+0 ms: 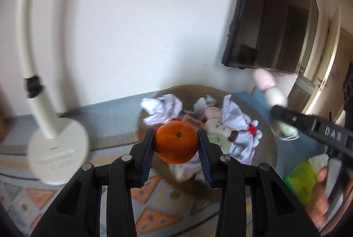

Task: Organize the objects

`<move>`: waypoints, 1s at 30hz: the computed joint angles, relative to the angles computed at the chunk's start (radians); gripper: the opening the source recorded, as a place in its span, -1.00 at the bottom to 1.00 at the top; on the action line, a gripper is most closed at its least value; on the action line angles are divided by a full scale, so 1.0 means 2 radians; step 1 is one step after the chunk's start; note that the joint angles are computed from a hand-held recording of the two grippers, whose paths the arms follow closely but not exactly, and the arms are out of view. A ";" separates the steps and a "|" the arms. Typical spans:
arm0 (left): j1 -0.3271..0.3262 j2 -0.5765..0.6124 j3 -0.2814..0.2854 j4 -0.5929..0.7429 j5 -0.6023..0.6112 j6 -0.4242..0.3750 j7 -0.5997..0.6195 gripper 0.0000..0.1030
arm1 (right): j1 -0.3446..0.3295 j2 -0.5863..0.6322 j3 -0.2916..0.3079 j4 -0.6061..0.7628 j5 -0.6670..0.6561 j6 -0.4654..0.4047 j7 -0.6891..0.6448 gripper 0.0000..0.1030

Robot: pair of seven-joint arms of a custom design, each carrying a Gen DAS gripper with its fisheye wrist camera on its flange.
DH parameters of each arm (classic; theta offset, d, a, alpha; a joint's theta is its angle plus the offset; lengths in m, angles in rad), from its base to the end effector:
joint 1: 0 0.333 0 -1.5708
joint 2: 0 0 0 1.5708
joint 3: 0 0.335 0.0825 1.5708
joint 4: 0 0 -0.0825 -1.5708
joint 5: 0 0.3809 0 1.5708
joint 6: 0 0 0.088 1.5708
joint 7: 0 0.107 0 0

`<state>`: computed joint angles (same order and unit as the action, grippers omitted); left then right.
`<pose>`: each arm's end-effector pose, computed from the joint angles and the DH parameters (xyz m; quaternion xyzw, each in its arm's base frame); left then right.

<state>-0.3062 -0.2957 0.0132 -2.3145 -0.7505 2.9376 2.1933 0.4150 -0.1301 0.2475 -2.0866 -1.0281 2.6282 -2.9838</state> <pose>0.4833 -0.0992 0.5761 -0.5422 0.6961 -0.4246 0.2029 0.4205 0.3622 0.5663 -0.5228 0.7090 -0.2386 0.4088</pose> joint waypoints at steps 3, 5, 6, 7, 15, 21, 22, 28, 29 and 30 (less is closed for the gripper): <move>0.001 0.027 -0.008 0.015 0.008 -0.001 0.004 -0.32 | 0.000 0.024 0.000 0.016 -0.024 0.007 0.004 -0.06; 0.004 0.038 -0.013 0.020 0.007 0.000 0.008 -0.32 | 0.006 0.039 -0.008 0.027 -0.020 0.008 -0.010 -0.05; 0.004 0.041 -0.014 0.019 0.002 0.003 0.015 -0.31 | 0.009 0.044 -0.012 0.029 -0.017 0.011 -0.016 -0.05; 0.005 0.042 -0.016 0.017 -0.002 0.009 0.019 -0.25 | 0.010 0.048 -0.017 0.031 -0.017 0.018 -0.020 -0.04; -0.035 0.019 0.015 0.003 -0.134 0.059 0.105 0.94 | 0.017 0.040 -0.032 0.016 -0.054 0.049 0.012 0.43; 0.012 -0.044 0.001 -0.050 -0.059 0.052 0.029 0.94 | 0.010 0.010 -0.015 -0.002 -0.051 0.050 0.025 0.43; 0.024 -0.060 -0.003 -0.064 -0.040 0.052 0.012 0.94 | 0.011 0.004 -0.012 -0.006 -0.046 0.047 0.020 0.43; 0.111 -0.177 -0.010 -0.149 0.052 0.018 -0.054 0.94 | 0.023 -0.006 0.015 -0.006 -0.004 0.053 -0.020 0.44; 0.127 -0.199 -0.007 -0.165 0.066 0.010 -0.061 0.95 | 0.028 -0.001 0.020 -0.001 0.001 0.053 -0.026 0.45; 0.144 -0.218 -0.005 -0.178 0.079 0.002 -0.070 0.97 | 0.034 0.005 0.027 0.003 0.007 0.052 -0.031 0.46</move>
<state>-0.0184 -0.7327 0.0040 -2.6714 -0.5919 2.9416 2.0542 0.4840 -0.1208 0.3015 -2.0809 -1.0148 2.7320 -3.0451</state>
